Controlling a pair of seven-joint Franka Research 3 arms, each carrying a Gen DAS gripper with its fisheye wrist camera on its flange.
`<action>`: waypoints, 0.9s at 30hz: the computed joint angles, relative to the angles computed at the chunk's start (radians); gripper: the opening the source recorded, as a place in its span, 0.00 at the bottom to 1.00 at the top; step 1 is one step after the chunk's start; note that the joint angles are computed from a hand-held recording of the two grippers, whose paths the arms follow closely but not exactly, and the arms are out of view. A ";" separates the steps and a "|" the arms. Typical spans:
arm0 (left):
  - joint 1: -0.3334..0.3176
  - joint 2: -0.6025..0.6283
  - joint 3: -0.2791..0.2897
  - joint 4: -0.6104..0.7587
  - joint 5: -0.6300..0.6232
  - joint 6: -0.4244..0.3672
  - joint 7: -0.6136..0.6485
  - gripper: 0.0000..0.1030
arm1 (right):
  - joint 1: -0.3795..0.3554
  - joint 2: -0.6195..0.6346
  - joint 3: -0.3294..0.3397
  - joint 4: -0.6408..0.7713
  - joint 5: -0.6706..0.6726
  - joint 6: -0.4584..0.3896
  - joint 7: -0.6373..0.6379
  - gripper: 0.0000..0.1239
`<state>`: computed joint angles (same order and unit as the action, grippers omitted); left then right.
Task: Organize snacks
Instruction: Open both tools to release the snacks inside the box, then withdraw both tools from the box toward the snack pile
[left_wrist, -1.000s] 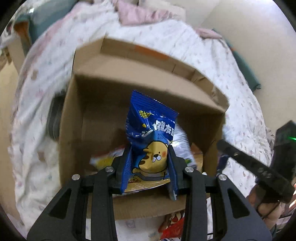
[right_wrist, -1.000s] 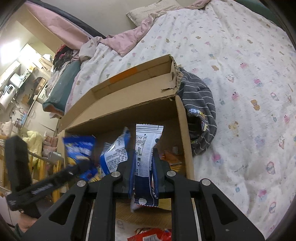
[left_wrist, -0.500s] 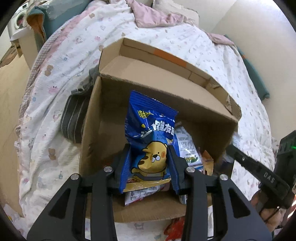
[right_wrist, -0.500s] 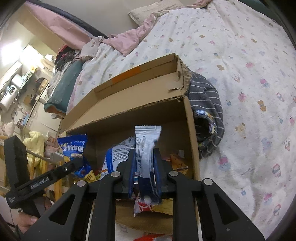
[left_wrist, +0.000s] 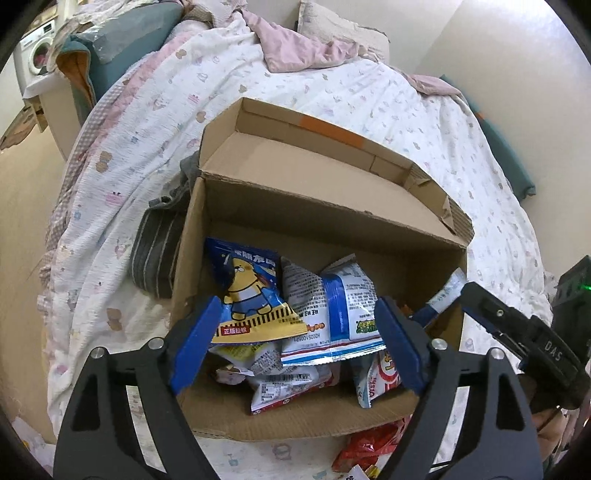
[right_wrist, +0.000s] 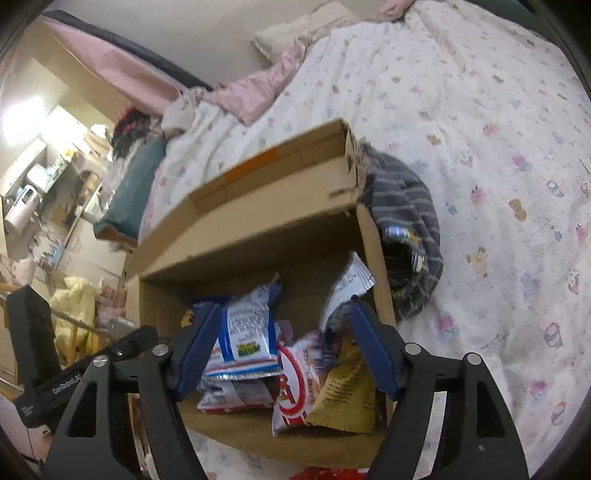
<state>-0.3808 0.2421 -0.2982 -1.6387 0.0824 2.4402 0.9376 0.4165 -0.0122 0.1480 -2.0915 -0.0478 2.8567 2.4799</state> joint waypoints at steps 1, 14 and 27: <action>0.000 -0.001 0.000 -0.001 0.001 -0.002 0.002 0.80 | 0.000 -0.001 -0.001 -0.002 0.014 0.003 -0.014 0.61; -0.015 -0.033 0.004 -0.038 0.050 0.005 -0.017 0.80 | -0.001 -0.026 0.004 -0.029 0.089 0.025 -0.084 0.61; -0.019 -0.153 0.000 -0.172 0.101 0.049 -0.077 0.80 | -0.027 -0.151 0.048 -0.145 0.129 0.042 -0.057 0.61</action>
